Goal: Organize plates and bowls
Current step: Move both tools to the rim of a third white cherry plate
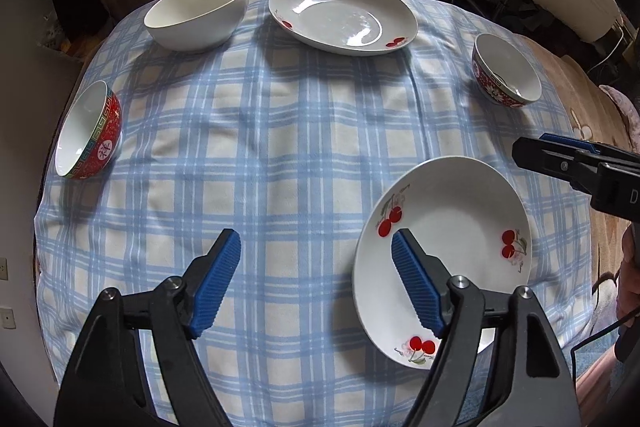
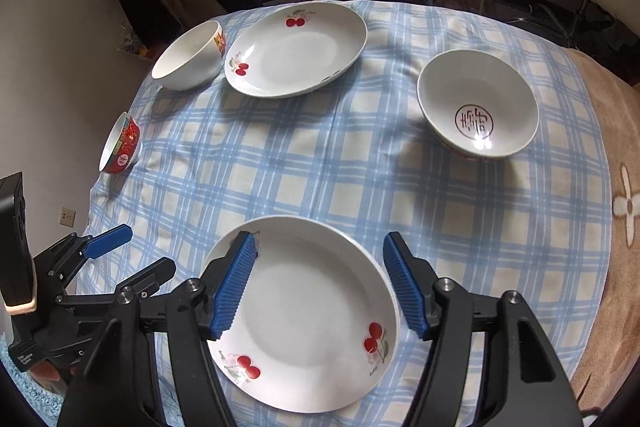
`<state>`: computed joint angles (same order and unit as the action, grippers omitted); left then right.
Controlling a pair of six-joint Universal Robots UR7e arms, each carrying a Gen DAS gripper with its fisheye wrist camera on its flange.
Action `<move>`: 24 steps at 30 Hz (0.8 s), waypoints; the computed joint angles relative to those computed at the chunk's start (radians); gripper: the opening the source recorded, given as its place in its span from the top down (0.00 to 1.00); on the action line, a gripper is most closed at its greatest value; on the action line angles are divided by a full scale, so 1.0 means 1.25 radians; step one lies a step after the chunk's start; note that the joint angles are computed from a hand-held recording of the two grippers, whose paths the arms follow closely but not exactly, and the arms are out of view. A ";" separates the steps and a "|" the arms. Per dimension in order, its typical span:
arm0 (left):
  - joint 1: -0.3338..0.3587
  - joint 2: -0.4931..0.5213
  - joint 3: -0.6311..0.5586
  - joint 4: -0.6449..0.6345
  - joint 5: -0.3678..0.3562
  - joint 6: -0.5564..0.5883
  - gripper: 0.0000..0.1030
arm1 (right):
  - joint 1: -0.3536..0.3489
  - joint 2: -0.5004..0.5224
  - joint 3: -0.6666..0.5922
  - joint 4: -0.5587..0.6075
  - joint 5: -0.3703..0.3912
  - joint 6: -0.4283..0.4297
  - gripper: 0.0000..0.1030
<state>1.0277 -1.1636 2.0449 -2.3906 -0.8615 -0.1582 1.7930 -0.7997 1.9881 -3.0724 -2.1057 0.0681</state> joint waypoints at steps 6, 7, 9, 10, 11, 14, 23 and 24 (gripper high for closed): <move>0.034 0.060 -0.100 0.019 0.003 -0.001 0.22 | -0.018 0.018 -0.084 0.030 0.020 -0.051 0.12; 0.039 0.072 -0.121 0.029 0.003 -0.004 0.22 | -0.020 0.024 -0.101 0.035 0.020 -0.058 0.08; 0.048 0.097 -0.166 0.056 0.002 -0.008 0.22 | -0.023 0.039 -0.139 0.046 0.012 -0.067 0.05; 0.054 0.108 -0.189 0.069 -0.004 -0.007 0.22 | -0.026 0.047 -0.158 0.052 0.013 -0.071 0.05; 0.060 0.120 -0.209 0.076 -0.010 -0.005 0.22 | -0.029 0.054 -0.177 0.060 0.016 -0.074 0.05; 0.076 0.153 -0.264 0.076 -0.025 0.010 0.22 | -0.041 0.078 -0.237 0.090 0.032 -0.081 0.05; 0.124 0.235 -0.405 0.050 -0.044 -0.024 0.22 | -0.063 0.146 -0.388 0.165 0.013 -0.105 0.06; 0.127 0.243 -0.421 0.052 -0.046 -0.026 0.22 | -0.067 0.151 -0.398 0.166 0.018 -0.106 0.06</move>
<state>1.1868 -0.8594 1.5183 -2.3255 -0.9194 -0.1909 1.7088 -0.6115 1.4905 -2.8646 -2.0828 -0.0638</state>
